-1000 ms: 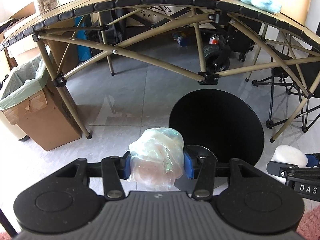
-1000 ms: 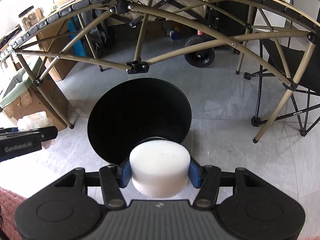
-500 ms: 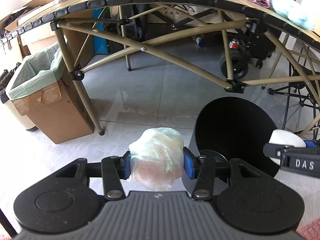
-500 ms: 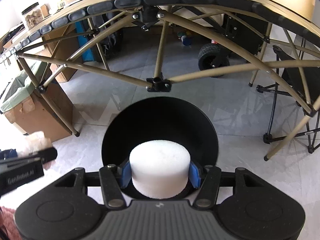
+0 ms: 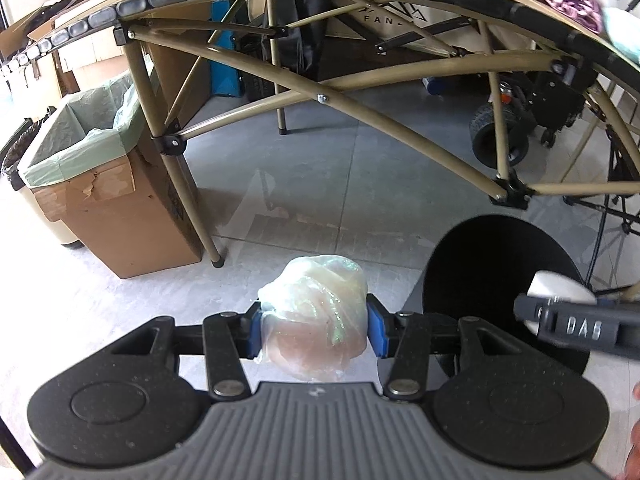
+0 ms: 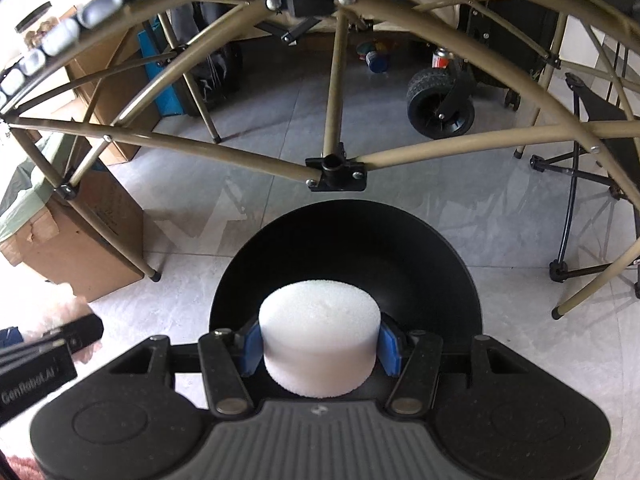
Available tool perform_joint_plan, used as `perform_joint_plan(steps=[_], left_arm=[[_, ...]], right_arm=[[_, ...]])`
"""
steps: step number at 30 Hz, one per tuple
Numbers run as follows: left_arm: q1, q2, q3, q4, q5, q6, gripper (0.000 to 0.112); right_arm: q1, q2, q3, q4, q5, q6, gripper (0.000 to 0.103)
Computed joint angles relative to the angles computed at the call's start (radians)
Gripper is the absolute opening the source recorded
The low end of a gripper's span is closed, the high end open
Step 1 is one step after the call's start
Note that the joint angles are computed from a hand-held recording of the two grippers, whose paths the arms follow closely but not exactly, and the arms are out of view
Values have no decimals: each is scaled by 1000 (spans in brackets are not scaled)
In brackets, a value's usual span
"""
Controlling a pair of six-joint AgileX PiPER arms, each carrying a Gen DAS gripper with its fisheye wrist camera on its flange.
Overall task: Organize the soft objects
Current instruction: 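Carry the foam cylinder and plastic bag down over the black bin with both tools, then open the right tool to drop the foam cylinder into the black bin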
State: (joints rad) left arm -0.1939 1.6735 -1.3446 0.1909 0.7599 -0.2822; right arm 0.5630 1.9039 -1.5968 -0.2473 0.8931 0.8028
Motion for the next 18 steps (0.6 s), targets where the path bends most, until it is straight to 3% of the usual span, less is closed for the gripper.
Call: perform_joint_plan(steps=[18], left_arm=[[36,62,-22,-4,16,12,49]], right_arm=[[-28,113,-54,56,15,-20,56]])
